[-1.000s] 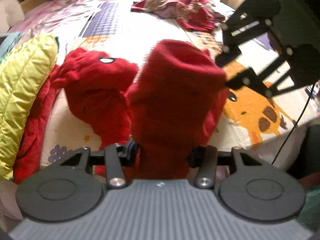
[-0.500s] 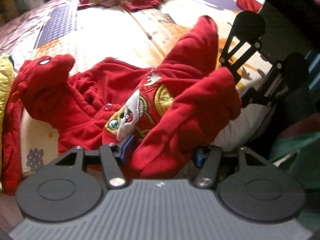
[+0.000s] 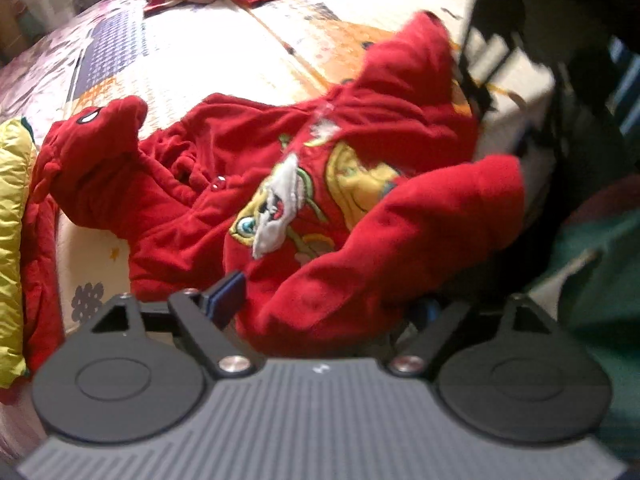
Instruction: Fold clothes
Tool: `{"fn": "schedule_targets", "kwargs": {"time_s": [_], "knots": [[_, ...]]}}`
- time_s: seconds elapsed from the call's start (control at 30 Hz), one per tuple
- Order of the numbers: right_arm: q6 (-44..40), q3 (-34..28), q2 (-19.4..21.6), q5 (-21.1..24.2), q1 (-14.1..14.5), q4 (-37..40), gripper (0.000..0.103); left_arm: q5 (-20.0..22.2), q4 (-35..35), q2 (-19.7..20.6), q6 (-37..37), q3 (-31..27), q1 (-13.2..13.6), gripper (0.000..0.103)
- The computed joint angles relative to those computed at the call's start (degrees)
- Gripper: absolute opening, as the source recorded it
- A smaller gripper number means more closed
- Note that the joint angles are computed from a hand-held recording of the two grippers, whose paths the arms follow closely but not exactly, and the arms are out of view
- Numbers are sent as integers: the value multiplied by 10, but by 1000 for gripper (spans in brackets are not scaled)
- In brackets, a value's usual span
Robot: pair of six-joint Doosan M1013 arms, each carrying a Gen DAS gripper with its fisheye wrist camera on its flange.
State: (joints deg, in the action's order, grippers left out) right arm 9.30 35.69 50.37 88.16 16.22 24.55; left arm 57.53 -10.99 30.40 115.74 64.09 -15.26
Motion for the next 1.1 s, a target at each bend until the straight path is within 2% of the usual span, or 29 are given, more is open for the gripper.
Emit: {"fn": "schedule_targets", "kwargs": {"time_s": [0.07,0.2,0.3,0.43,0.47,0.53,0.6,0.73,0.83,0.93,1.03,1.1], "knots": [[8,-12,1,-6,-6,34,29,-3,-9,-10,17,13,3,95],[47,-72,27,3,-15,114,30,-2,-28,-21,38,30,8,98],[75,-116,52,7,-13,145,30,-2,-42,-25,57,36,11,98],[99,-156,78,10,-12,166,35,-31,-57,-25,56,35,22,98],[101,-149,74,5,-13,167,38,-45,-50,-24,45,33,24,98],[103,-133,67,-6,-15,167,38,-72,-1,-16,-15,20,26,99],[107,-107,56,-34,-17,175,38,-91,74,-1,-107,1,25,99],[103,-25,28,-107,-15,202,38,-72,178,44,-304,-60,32,99],[105,-2,32,-124,-5,151,38,-53,226,66,-406,-87,37,99],[107,4,40,-141,5,87,39,-42,256,74,-446,-93,39,99],[148,-59,69,-98,-2,118,40,-42,268,73,-442,-87,40,99],[173,-117,93,-90,-7,150,47,-36,276,78,-434,-94,40,99]]}}
